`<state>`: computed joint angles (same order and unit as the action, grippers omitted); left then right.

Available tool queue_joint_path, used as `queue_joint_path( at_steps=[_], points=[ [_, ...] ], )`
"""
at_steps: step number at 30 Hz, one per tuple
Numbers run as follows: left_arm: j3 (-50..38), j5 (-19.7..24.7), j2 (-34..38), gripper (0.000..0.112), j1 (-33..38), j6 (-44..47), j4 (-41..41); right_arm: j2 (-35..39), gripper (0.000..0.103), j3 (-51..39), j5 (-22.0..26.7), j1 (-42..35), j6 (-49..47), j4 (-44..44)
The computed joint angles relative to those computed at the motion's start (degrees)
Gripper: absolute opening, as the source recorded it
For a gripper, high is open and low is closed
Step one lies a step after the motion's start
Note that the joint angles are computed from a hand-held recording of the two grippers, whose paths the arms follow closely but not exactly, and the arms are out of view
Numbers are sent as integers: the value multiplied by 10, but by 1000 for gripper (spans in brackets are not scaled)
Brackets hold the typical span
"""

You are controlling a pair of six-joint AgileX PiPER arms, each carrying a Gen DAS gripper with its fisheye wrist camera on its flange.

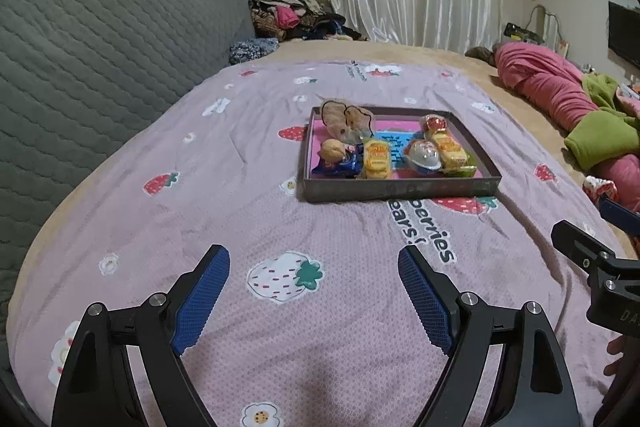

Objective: Organize objects

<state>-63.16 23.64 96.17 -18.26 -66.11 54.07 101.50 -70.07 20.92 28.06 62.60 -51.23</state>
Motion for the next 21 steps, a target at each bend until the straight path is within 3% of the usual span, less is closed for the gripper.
queue_joint_path(
  at_steps=[8, 13, 18, 21],
  points=[
    [-1, 9, 23, 87, -10, -49, 44, 3, 102, 17, -10, -3, 29, -25],
    [10, -12, 28, 87, -5, -66, 58, 5, 102, 29, -17, -3, 48, -41],
    [18, 0, 40, 87, -16, -120, 118, 5, 102, 49, -30, -4, 109, -94],
    [27, -15, 41, 87, -13, -140, 133, 5, 102, 58, -34, -4, 151, -135]
  ],
)
